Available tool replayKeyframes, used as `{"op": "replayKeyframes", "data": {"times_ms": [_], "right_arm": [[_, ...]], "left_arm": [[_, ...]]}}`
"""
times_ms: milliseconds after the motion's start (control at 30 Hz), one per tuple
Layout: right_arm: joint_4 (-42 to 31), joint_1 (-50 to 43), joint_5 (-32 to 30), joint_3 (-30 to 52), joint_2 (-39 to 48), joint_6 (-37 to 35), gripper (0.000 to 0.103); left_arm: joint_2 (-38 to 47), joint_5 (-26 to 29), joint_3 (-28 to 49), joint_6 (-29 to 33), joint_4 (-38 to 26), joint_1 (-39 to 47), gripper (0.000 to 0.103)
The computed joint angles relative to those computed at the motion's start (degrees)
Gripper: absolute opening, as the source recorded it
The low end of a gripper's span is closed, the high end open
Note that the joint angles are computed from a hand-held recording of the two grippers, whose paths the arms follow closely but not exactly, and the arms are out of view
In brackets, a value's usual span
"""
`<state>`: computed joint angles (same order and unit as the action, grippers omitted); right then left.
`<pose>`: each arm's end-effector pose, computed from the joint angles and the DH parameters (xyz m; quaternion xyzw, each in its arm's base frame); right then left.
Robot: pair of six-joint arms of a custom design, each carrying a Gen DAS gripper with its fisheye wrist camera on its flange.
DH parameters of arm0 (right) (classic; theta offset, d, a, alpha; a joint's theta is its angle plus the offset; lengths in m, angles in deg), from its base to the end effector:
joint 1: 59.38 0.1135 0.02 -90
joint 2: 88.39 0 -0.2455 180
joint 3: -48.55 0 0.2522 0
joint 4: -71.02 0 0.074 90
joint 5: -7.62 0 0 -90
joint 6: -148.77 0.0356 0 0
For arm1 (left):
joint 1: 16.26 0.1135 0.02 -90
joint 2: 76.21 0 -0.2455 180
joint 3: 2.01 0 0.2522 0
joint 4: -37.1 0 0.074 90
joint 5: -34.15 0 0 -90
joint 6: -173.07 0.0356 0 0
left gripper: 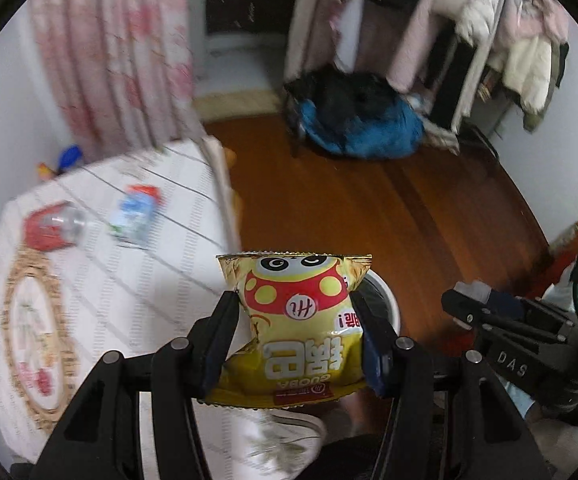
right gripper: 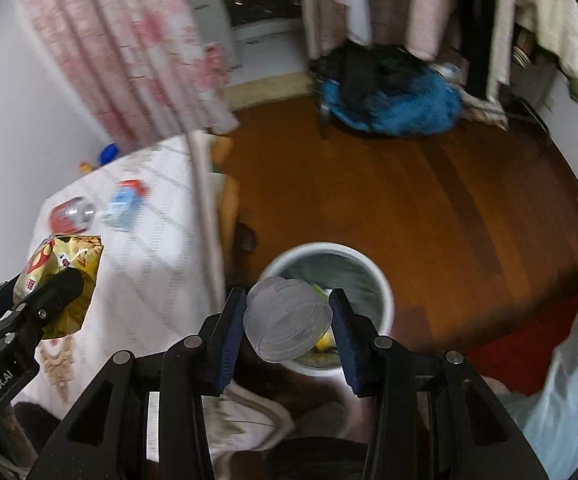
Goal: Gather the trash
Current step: 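Carry the snack bag and cup over the bin and open both tools, then move both open tools back over the table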
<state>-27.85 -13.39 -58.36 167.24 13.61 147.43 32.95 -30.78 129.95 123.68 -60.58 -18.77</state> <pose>0.2377 0.2252 0.3205 0.3682 0.9038 -0.0185 0.2173 0.3598 -0.0309 0.3406 0.3822 0.8895 -0.1614 0.1916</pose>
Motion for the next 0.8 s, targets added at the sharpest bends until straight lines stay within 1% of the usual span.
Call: {"op": "replayKeyframes", "data": {"times_ms": [33, 67, 100, 200, 233, 300, 333, 367, 400, 467, 500, 533, 567, 633, 667, 700, 733, 767, 800], "right_arm": [[3.3, -1.1, -1.5, -6.8, -3.6, 0.3, 0.044], [5.3, -1.6, -2.3, -10.6, -5.5, 0.4, 0.044], [8.4, -2.8, -3.8, -16.6, -8.6, 0.4, 0.044], [17.8, -6.3, -8.5, -31.6, -15.1, -0.2, 0.044], [19.8, -6.9, -9.5, -34.2, -15.9, -0.2, 0.044], [26.3, -10.0, -12.7, -43.0, -19.2, -1.2, 0.044], [28.1, -10.6, -13.6, -45.4, -20.1, -1.3, 0.044], [31.4, -12.5, -15.2, -49.1, -21.0, -2.2, 0.044], [33.3, -13.4, -16.1, -50.6, -20.7, -2.7, 0.044], [37.8, -16.4, -18.5, -53.9, -19.8, -5.3, 0.044], [39.5, -17.0, -19.1, -54.6, -18.8, -5.9, 0.044], [41.1, -17.6, -19.9, -55.4, -18.3, -6.6, 0.044], [42.8, -18.6, -20.7, -55.9, -16.9, -7.8, 0.044], [46.8, -20.6, -22.8, -57.5, -14.7, -10.3, 0.045], [47.4, -20.9, -23.3, -57.3, -13.7, -10.6, 0.045], [48.4, -21.6, -24.3, -57.4, -12.3, -11.3, 0.047], [48.7, -21.9, -24.9, -57.1, -11.2, -11.5, 0.06], [49.2, -21.9, -25.4, -57.2, -10.4, -11.2, 0.07], [49.9, -22.0, -25.8, -57.5, -10.1, -11.1, 0.088]], "left_arm": [[0.5, -0.6, -1.1, -0.8, 0.4, -1.6, 0.052], [1.6, -1.9, -2.4, -2.0, 1.2, -3.9, 0.052], [1.7, -2.6, -3.9, -2.6, 1.7, -5.1, 0.052], [6.3, -5.2, -4.1, -5.0, 1.5, -9.6, 0.052], [8.7, -5.7, -3.3, -5.5, 0.9, -10.9, 0.053], [11.5, -7.3, -2.5, -7.1, 1.1, -12.6, 0.054], [13.0, -7.9, -1.6, -7.7, 0.8, -13.2, 0.054], [14.6, -9.1, -1.0, -8.5, 0.8, -14.0, 0.055], [15.1, -9.8, -1.0, -9.0, 1.0, -14.5, 0.056], [15.5, -11.0, -1.8, -9.7, 2.2, -15.1, 0.067], [15.0, -11.6, -3.2, -10.2, 3.5, -15.2, 0.079], [14.2, -12.5, -5.0, -10.5, 5.3, -15.3, 0.086], [13.3, -13.5, -6.7, -10.6, 7.0, -15.2, 0.087], [10.5, -17.2, -11.8, -11.1, 12.3, -15.8, 0.087], [9.8, -18.3, -13.8, -10.9, 14.3, -15.8, 0.087], [9.3, -19.0, -15.2, -10.8, 15.4, -15.7, 0.087], [9.2, -19.5, -16.0, -10.9, 15.8, -15.6, 0.09], [9.0, -19.9, -16.7, -10.9, 16.2, -15.5, 0.093], [8.6, -20.4, -17.4, -11.0, 16.7, -15.5, 0.1]]}}
